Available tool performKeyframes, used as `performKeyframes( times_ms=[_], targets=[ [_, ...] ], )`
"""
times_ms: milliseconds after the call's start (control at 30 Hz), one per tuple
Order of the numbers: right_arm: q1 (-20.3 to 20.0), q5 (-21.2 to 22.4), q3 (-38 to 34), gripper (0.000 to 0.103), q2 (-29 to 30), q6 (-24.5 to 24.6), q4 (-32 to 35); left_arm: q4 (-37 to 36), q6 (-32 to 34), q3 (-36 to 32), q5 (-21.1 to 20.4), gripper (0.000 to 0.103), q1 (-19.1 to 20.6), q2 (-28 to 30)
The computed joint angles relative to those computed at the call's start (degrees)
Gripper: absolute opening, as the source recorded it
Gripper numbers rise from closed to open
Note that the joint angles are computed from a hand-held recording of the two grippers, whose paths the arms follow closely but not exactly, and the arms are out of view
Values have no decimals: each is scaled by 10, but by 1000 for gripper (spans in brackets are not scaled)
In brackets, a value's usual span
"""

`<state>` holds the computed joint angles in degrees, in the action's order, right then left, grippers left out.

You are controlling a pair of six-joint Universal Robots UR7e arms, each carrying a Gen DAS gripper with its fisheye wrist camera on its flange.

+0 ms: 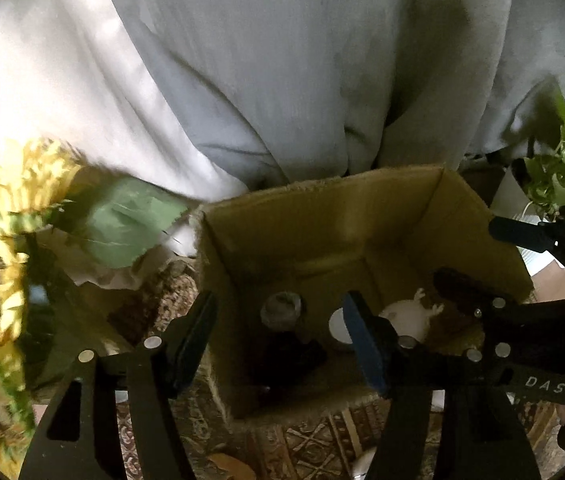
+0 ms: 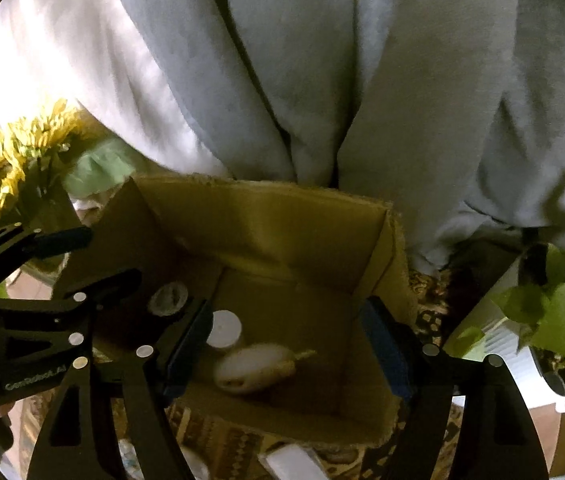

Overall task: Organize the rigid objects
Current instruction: 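Open the left gripper over the box while the right releases the disc inside, then withdraw both grippers up from the box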

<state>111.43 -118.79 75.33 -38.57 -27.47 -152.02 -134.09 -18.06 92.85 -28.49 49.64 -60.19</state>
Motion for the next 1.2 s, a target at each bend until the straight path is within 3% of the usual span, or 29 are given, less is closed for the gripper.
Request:
performKeyframes(
  times_ms=[300,533,967,1200],
  targets=[
    [14,15,77,78,-42,-8,-110,-97,37,78,67,65,-46,-39],
    [29,36,134,78,-76,-21,-175,-129,35,127,87,68,-78,-74],
    [44,67,222,78,-124,-32,-240,-125,-16,218,125,72,-131,-131],
    [42,84,264,78,-146,-25,-254,-71,-62,249,121,72,-149,-158]
  ],
)
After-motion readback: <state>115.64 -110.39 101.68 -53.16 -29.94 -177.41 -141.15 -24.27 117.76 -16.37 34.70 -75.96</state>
